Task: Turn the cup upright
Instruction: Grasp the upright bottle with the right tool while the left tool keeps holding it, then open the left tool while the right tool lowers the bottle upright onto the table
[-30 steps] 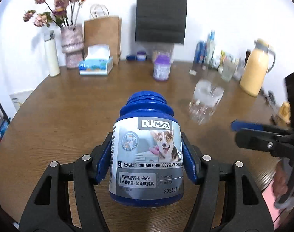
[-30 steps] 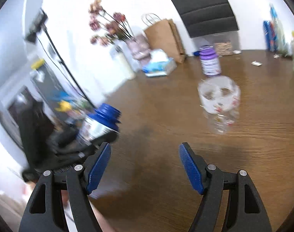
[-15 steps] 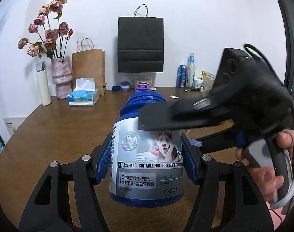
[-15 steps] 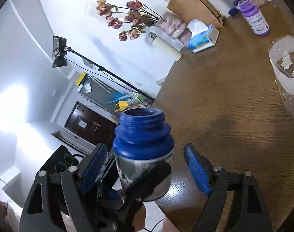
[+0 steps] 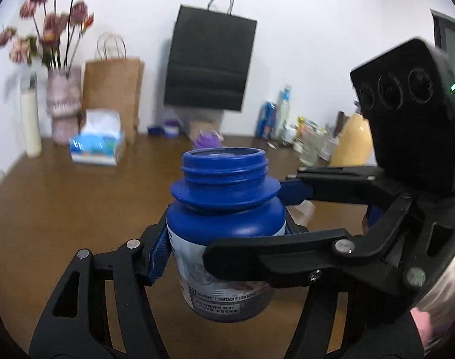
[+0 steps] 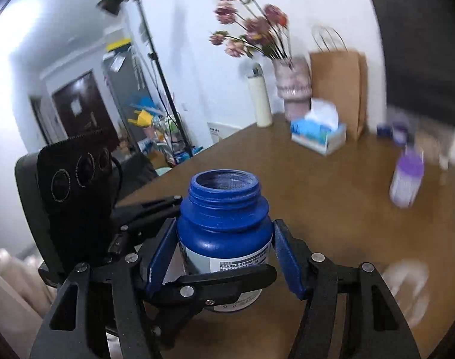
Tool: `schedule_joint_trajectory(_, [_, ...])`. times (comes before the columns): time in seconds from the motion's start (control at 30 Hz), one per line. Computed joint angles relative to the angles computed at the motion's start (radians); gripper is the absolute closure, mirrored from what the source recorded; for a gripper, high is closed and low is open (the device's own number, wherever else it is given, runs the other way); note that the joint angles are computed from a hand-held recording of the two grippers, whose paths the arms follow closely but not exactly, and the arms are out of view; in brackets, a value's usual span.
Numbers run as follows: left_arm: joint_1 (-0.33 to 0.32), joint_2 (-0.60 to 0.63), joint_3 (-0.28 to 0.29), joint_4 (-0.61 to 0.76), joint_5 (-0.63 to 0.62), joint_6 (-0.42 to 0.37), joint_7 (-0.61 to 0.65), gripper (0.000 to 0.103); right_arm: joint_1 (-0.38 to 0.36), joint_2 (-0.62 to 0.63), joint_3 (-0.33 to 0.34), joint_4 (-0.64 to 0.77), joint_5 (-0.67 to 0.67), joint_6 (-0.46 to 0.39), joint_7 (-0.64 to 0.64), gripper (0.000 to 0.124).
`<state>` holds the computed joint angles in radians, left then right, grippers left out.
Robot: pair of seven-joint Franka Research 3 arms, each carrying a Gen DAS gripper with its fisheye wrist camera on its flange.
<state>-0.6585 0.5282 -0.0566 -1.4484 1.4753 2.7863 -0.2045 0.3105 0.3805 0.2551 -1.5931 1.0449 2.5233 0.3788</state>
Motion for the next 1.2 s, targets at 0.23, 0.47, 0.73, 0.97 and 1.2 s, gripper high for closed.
schedule_joint_trajectory(0.23, [-0.002,0.154,0.03,0.216,-0.113,-0.116,0.157,0.043,-0.012,0.244,0.012,0.34,-0.12,-0.059,-0.079,0.055])
schedule_joint_trajectory(0.47, [-0.041,0.222,0.095,0.272,-0.223,-0.093,0.182,0.043,-0.041,0.267,0.054,0.308,-0.167,0.035,-0.097,0.055])
schedule_joint_trajectory(0.73, [-0.055,0.186,0.043,0.174,-0.31,-0.108,0.291,0.043,-0.124,0.116,0.113,0.009,0.151,0.078,-0.271,0.055])
schedule_joint_trajectory(0.97, [-0.053,0.212,0.006,0.189,-0.526,-0.201,0.495,0.042,-0.068,0.12,0.057,-0.022,0.144,0.087,-0.228,0.058])
schedule_joint_trajectory(1.2, [-0.071,0.14,0.025,0.074,-0.521,-0.181,0.437,0.025,-0.041,0.077,0.06,-0.085,0.177,0.19,-0.314,0.058])
